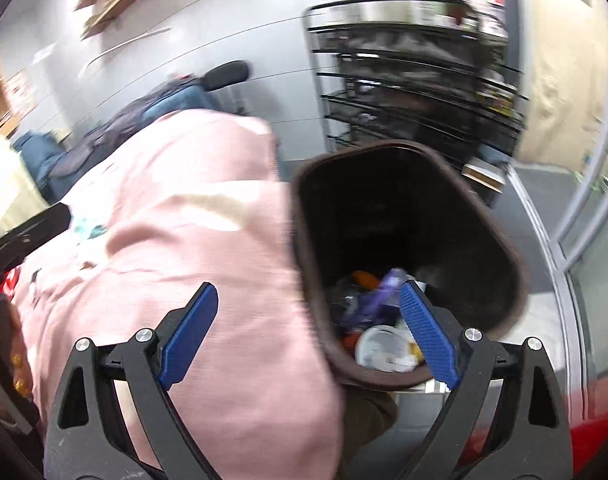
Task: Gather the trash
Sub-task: 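Move both tools back over the bed toward the teal cloth and tissue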
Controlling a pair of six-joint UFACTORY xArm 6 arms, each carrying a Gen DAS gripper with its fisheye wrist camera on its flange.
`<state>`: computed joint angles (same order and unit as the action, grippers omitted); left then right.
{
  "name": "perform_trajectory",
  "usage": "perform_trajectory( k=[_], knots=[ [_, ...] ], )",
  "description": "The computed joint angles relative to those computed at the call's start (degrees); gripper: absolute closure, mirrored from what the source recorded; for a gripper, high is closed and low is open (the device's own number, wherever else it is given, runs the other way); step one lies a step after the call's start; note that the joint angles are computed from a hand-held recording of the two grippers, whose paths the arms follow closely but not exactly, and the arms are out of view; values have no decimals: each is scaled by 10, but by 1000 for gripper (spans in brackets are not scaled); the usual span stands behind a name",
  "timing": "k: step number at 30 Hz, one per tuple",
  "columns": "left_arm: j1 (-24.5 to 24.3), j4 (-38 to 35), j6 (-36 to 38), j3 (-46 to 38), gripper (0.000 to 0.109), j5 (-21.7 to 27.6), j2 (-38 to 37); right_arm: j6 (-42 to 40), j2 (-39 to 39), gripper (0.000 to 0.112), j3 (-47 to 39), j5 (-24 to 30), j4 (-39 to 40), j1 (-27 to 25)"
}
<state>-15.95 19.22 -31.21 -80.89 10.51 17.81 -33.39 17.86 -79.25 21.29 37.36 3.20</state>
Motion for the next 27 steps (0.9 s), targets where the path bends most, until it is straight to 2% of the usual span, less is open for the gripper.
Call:
perform_trajectory(
  k=[5, 8, 13, 16, 20, 24, 27],
  knots=[
    [39, 133, -122, 51, 11, 21, -42, -43, 12, 21, -32, 38, 23, 29],
    [60, 150, -150, 77, 11, 25, -62, -53, 21, 21, -53, 63, 24, 48],
    [91, 187, -197, 118, 11, 29, -96, -63, 58, 20, -121, 139, 15, 77],
    [104, 212, -226, 131, 11, 36, -108, -54, 87, 20, -170, 184, 4, 93],
    [122, 229, -248, 148, 11, 45, -123, -32, 118, 20, -216, 218, -22, 115],
    [142, 242, -267, 165, 11, 44, -138, 3, 182, 20, -321, 286, -49, 132],
    [157, 232, -265, 170, 11, 43, -143, 30, 251, 20, -436, 353, -80, 148]
  ],
)
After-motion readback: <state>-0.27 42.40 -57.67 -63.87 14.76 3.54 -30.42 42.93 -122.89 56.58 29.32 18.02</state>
